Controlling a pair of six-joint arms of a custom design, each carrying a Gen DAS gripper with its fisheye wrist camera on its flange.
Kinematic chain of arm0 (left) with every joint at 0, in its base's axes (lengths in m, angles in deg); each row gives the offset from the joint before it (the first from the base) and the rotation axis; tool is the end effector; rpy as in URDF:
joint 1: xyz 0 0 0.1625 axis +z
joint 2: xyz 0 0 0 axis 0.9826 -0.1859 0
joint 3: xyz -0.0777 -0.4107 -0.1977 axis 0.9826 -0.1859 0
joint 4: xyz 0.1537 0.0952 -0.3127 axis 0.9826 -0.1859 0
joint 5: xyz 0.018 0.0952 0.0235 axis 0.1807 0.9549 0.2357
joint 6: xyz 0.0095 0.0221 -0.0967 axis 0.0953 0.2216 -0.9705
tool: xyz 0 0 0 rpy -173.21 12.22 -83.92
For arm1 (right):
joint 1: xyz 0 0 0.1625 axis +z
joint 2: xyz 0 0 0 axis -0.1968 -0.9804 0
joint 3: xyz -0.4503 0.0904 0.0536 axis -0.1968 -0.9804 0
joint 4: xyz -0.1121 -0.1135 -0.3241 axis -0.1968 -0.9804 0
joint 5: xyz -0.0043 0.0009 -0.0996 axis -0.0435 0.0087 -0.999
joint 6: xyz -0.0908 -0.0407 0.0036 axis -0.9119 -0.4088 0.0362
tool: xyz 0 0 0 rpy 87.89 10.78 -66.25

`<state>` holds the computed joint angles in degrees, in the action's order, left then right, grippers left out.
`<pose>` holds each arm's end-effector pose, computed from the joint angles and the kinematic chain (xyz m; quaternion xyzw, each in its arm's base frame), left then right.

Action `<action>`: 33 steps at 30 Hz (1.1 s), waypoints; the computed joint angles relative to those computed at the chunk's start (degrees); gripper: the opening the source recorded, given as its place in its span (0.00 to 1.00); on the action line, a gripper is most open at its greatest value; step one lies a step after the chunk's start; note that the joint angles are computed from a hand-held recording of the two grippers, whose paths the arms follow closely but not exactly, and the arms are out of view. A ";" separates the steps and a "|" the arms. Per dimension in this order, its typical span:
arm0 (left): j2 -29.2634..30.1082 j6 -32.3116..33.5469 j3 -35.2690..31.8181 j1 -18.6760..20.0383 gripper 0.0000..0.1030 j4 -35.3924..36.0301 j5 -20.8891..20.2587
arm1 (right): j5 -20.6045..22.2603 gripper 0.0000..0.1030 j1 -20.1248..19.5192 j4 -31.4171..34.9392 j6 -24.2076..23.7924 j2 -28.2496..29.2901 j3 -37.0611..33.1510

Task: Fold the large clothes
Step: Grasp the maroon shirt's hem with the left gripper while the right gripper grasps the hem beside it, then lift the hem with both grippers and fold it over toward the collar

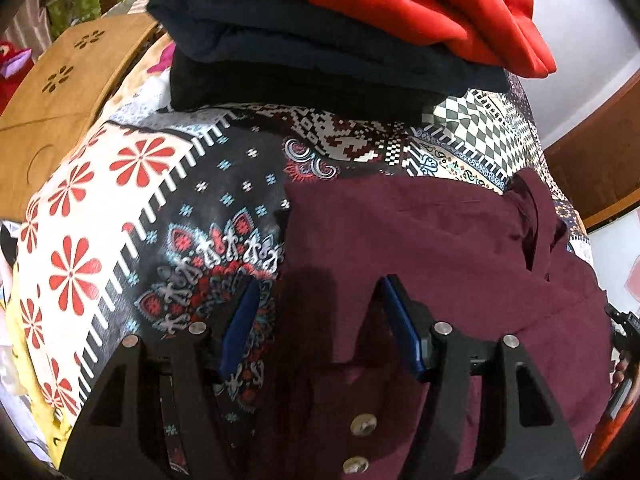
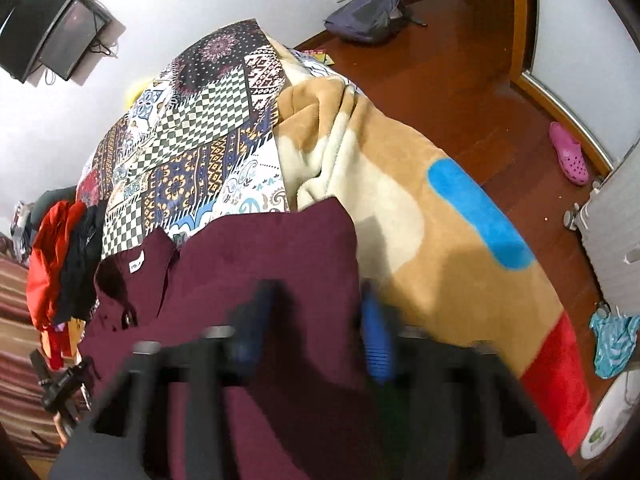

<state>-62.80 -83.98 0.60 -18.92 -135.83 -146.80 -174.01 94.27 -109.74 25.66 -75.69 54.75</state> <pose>-0.1830 -0.6927 0.1118 0.1513 0.9529 -0.1239 0.2318 0.0354 -0.3986 0.3545 -0.2743 -0.8614 0.3741 0.2070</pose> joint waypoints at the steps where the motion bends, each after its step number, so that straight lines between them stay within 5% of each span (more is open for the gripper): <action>1: 0.17 0.22 -0.01 -0.20 0.59 -0.18 0.38 | -0.78 0.27 0.35 -0.61 0.13 0.26 0.02; 5: -0.22 1.93 1.47 -1.09 0.27 -3.56 1.57 | -7.56 0.13 4.42 -3.48 -2.45 1.82 -0.10; 11: -3.50 3.03 5.49 -1.54 0.03 -11.73 -1.76 | -11.67 0.03 9.87 -7.96 -7.85 2.73 -1.78; 18: -7.16 4.89 8.06 -4.09 0.01 -19.64 -1.87 | -15.48 0.00 17.07 -9.64 -18.23 7.60 -11.19; 23: -7.31 11.42 6.86 -5.41 0.00 -24.99 3.30 | -15.61 0.00 18.72 -9.06 -25.12 10.79 -17.91; 29: -7.15 7.36 5.26 -2.76 0.06 -14.96 3.29 | -17.18 0.07 14.54 -0.47 -18.30 10.61 -15.58; 33: -6.27 4.94 4.13 -0.32 0.09 -7.49 0.19 | -17.13 0.29 11.85 7.21 -11.89 7.41 -11.97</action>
<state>-69.08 -79.03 4.73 -19.24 -143.32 -146.61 -191.15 106.12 -102.53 13.76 -68.28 42.77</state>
